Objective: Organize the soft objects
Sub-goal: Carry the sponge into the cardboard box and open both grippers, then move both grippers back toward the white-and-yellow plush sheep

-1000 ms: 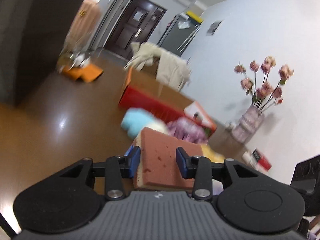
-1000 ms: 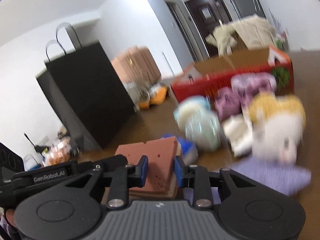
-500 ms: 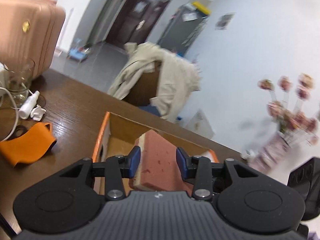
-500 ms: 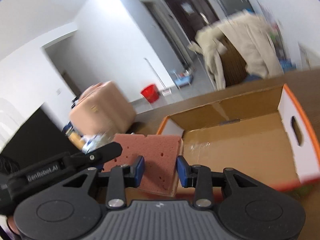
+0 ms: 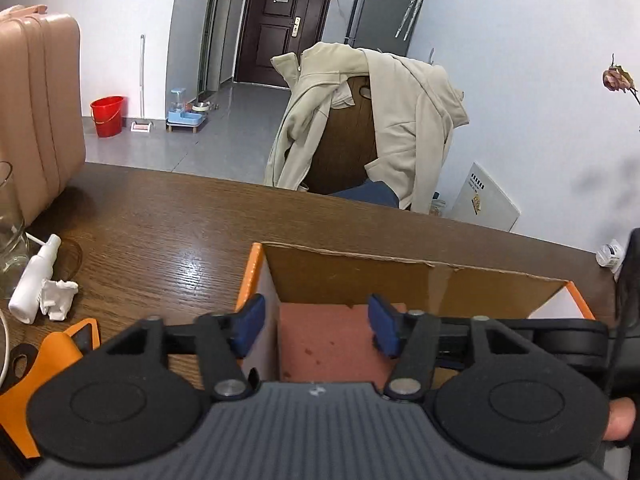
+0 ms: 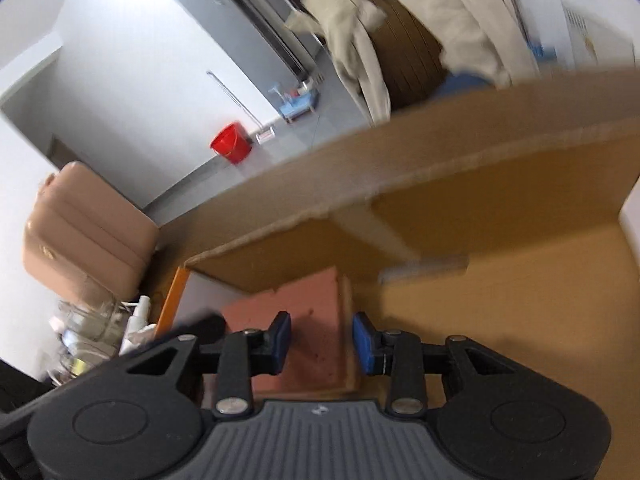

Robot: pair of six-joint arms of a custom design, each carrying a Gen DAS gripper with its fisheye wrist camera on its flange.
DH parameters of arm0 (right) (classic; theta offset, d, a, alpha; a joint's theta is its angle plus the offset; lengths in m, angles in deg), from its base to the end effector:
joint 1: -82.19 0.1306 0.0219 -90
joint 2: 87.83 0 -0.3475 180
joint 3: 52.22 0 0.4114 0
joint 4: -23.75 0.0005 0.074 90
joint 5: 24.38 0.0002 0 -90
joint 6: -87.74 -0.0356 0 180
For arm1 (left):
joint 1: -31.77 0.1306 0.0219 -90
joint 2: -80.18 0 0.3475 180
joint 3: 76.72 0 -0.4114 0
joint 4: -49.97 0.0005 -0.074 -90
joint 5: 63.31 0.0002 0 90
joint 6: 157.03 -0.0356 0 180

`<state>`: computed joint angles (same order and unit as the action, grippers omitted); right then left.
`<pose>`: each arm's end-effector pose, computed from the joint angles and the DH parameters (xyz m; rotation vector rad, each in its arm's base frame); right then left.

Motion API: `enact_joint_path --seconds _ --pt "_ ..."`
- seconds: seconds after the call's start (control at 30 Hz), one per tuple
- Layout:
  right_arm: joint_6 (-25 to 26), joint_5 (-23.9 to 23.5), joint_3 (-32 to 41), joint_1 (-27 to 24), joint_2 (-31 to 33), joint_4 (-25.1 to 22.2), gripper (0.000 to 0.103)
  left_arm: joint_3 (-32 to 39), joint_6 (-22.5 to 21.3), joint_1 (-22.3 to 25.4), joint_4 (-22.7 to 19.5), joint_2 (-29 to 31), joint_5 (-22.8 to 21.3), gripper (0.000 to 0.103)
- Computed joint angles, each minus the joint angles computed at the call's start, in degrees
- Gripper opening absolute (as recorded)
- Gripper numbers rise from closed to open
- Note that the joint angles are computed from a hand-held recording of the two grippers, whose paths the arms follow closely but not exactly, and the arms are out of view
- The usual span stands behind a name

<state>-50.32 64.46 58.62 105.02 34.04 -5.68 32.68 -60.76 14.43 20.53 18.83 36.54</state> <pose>0.6381 0.2689 0.2757 0.5063 2.3131 0.6531 0.6467 -0.2088 0.3011 0.3118 2.2456 -0.4136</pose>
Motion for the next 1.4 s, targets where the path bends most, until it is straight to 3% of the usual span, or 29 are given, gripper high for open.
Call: enact_joint_path --seconds 0.1,0.2,0.27,0.37,0.47,0.53,0.63,0.8,0.97,1.13,1.2,1.3,1.4 --pt "0.1 2.7 -1.5 0.5 -1.2 1.4 0.038 0.4 0.9 0.2 -0.3 0.1 0.9 0.062" --pt "0.3 5.0 -3.5 1.2 -3.7 1.7 0.045 -1.7 0.8 0.2 -0.2 -2.5 0.4 0.066" --pt "0.5 6.3 -4.3 1.5 -5.8 0.9 0.046 -5.4 0.6 0.6 1.2 -6.8 1.0 0.072" --pt "3.2 9.8 -6.5 2.3 -10.9 -1.0 0.059 -9.1 0.9 0.8 2.2 -12.7 1.6 0.077" --pt "3.3 13.8 -10.7 3.4 -18.0 -2.1 0.061 -13.9 -0.3 1.1 2.4 -20.0 2.0 0.087" --pt "2.7 14.7 -13.4 4.3 -22.8 -3.2 0.068 -17.1 -1.1 1.3 2.0 -24.9 1.5 0.087" --pt "2.7 20.0 -17.2 7.0 -30.3 -6.1 0.073 -22.0 -2.4 1.9 0.5 -32.0 1.9 0.092" --pt "3.0 30.3 -25.0 14.0 -42.2 -10.7 0.080 -32.8 -6.8 2.9 0.7 -44.3 2.6 0.098" --pt "-1.3 40.3 -33.8 22.1 -52.1 -15.4 0.082 -44.2 -9.3 4.6 1.9 -55.9 4.3 0.100" --pt "-3.8 53.8 -42.2 34.6 -58.6 -17.1 0.090 -58.3 -12.0 8.8 6.6 -71.2 11.9 0.103" --pt "-4.1 61.0 -43.6 40.2 -57.5 -20.1 0.092 -63.4 -12.5 10.3 6.9 -77.5 14.0 0.103" --pt "-16.0 70.2 -42.6 48.0 -50.8 -32.8 0.092 -71.1 -10.7 12.5 6.7 -87.2 16.6 0.103" --pt "-31.7 72.8 -41.6 53.9 -43.9 -41.8 0.092 -77.5 -10.6 13.1 2.3 -96.4 15.7 0.103"
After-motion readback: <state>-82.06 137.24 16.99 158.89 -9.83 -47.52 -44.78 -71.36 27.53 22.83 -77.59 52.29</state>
